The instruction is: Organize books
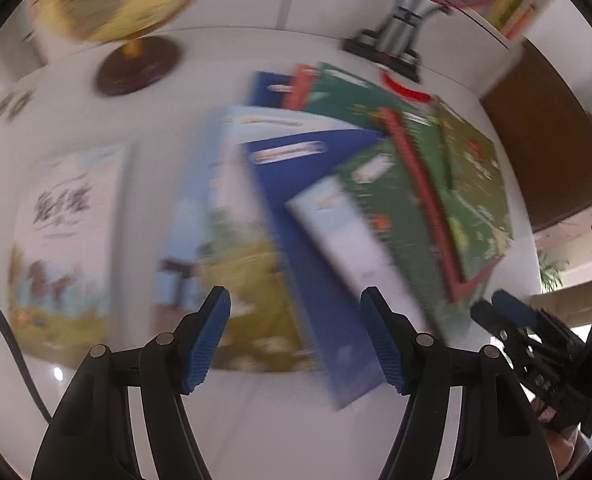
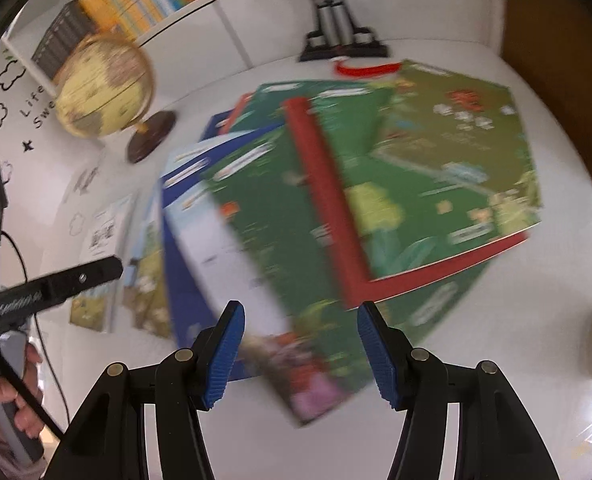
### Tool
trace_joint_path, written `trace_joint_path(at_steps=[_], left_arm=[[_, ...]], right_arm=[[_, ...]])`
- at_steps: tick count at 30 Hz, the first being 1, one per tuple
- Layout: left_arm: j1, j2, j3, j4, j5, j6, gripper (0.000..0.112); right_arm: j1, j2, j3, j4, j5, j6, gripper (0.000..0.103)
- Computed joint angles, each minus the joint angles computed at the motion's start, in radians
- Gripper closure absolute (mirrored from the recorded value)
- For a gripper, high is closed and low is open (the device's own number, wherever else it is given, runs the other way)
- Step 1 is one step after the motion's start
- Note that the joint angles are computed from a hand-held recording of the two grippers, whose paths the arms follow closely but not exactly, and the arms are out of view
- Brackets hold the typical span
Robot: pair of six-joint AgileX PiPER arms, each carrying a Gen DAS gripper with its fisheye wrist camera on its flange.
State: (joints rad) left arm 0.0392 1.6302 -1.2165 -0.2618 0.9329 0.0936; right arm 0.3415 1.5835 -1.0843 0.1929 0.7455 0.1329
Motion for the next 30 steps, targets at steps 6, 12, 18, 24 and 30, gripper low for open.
trace_joint_path(at_steps=[6,12,18,24,30], left_arm=[[-0.182,0.149,-0.193,0.039,-0.023,-0.102,0.047],[-0.276,0.352,-0.473,0.074,0.012,-0.121,0.047],[-0.334,0.540,-0.717,0.051,0.049,-0.108,0.047],[-0.346,0.688,-0.909,0.004,0.120,-0.105,0.049],[-0.353,0.795,-1.085,-0.052,0.213,-0.068,0.046]], right_arm=[[-0.150,0.050,-0.033,-0.028,-0.063,-0.039,0.046],[-0.266,0.110,-0.040,-0.024,-0.205,-0.020,0.046],[-0.361,0.206,-0.076,0.042,-0.322,-0.056,0.046],[-0.434,0.248,-0.075,0.204,-0.393,-0.174,0.046],[-0.466,0.281,-0.103,0.262,-0.371,-0.271,0.040]])
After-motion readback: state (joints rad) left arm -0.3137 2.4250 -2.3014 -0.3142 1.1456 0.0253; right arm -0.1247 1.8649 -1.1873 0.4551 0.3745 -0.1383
